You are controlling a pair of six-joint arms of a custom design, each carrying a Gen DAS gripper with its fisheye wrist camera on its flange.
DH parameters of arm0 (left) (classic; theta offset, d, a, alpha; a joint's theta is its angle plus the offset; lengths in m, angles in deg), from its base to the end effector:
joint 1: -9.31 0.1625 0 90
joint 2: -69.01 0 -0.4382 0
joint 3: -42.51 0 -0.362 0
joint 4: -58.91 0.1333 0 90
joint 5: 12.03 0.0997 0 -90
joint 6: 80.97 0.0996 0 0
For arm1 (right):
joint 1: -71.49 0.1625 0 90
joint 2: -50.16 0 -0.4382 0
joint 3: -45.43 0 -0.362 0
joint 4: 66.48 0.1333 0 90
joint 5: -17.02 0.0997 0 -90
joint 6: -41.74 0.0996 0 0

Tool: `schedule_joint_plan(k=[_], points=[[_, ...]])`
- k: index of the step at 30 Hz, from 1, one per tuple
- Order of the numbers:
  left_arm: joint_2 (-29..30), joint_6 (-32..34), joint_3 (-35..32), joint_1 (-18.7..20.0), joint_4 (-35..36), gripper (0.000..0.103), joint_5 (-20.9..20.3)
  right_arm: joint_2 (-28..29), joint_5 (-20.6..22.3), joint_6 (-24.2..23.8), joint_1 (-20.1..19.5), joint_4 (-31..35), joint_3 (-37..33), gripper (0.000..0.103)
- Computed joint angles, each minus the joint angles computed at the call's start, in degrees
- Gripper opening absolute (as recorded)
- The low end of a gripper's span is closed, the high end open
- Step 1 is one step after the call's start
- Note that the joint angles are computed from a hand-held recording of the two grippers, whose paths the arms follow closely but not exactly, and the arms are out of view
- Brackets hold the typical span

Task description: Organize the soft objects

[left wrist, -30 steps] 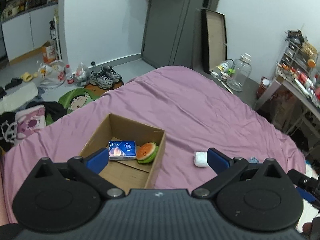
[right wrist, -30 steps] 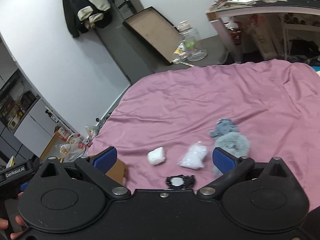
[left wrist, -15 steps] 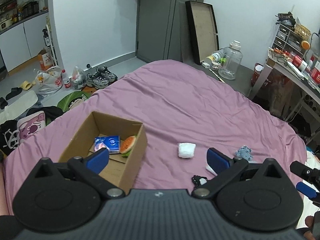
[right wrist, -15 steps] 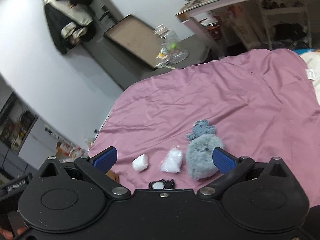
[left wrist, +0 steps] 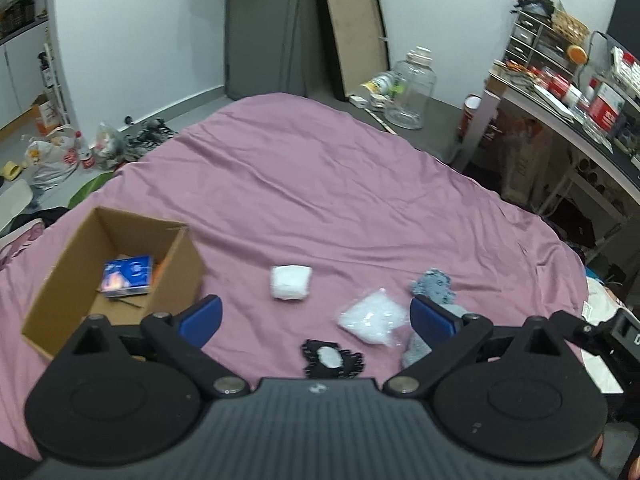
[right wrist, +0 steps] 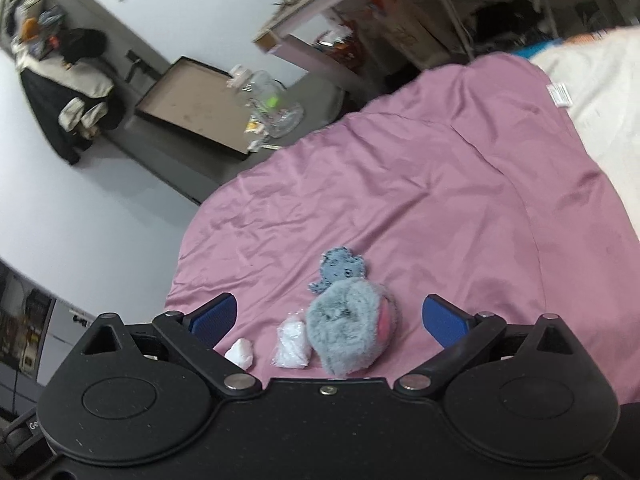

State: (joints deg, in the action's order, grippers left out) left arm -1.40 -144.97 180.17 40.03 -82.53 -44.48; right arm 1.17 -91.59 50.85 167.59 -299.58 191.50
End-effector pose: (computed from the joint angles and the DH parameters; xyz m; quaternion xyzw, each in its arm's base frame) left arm -0.2056 -0.3750 0.1629 0.0304 0.8702 -0.3623 0.3326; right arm 0.1413 -0.3671 0.1401 -0.0870 -0.9064 0.4021 0.0965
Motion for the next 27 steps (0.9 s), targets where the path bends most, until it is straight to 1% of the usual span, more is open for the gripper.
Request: schedule_joint_plan(k=[2, 4, 6, 7, 9, 10, 12, 13, 14, 17, 19, 20, 22, 24, 26, 27], points=[[2.46, 2.47, -0.36, 0.68, -4.19, 0.1, -0.42, -0.34, 1.42, 1.12, -1.41, 1.04, 0.06, 0.097], [4.8, 4.6, -0.96, 1.47, -7.64, 0.096, -1.07, -0.73, 3.71, 2.13, -3.12, 1.72, 0.21, 0.093], [6.7, 6.3, -1.62, 2.32, -10.36, 0.091, -1.89, -0.44, 3.97, 2.81, -3.87, 1.8, -0.01, 0.088], [7.88, 7.53, -1.83, 2.78, -12.52, 0.089, -2.39, -0.25, 3.74, 3.08, -4.09, 2.03, -0.21, 0.086], [9.94, 9.96, -2.3, 3.74, -16.56, 0.084, -3.37, 0.17, 3.7, 3.4, -4.73, 2.81, -0.82, 0.081], [10.8, 10.53, -2.47, 4.04, -17.88, 0.083, -3.61, 0.17, 3.79, 3.52, -5.07, 3.55, -1.15, 0.08], [12.83, 11.46, -3.35, 4.95, -19.77, 0.078, -4.15, 0.38, 3.96, 3.82, -5.69, 4.94, -1.84, 0.072], [13.75, 12.13, -3.62, 5.41, -21.09, 0.077, -4.52, 0.45, 3.97, 3.95, -5.92, 5.61, -2.14, 0.071], [14.59, 12.46, -3.98, 5.83, -21.88, 0.073, -4.9, 0.65, 4.02, 3.96, -6.11, 5.94, -2.35, 0.07], [17.26, 13.42, -5.43, 7.21, -23.66, 0.064, -6.12, 1.26, 4.21, 3.31, -6.6, 6.29, -2.92, 0.07], [18.79, 14.2, -6.25, 8.07, -25.03, 0.062, -6.99, 1.67, 3.12, 4.19, -6.83, 6.92, -3.56, 0.07], [19.48, 14.38, -6.71, 8.45, -25.53, 0.059, -7.33, 1.65, 3.49, 4.57, -7.33, 7.44, -3.76, 0.07], [20.61, 14.81, -7.35, 9.2, -26.83, 0.056, -8.17, 1.82, 4.46, 5.3, -8.3, 8.66, -4.16, 0.065], [21.88, 15.66, -8.08, 10.14, -28.52, 0.051, -9.54, 1.96, 5.88, 5.85, -9.33, 9.94, -4.52, 0.052], [22.98, 16.61, -8.89, 10.98, -29.51, 0.047, -10.89, 1.98, 8.35, 6.09, -10.57, 11.13, -4.74, 0.047], [23.52, 16.88, -9.33, 11.35, -29.72, 0.045, -11.48, 2.09, 9.07, 6.26, -11.0, 11.58, -4.89, 0.047]])
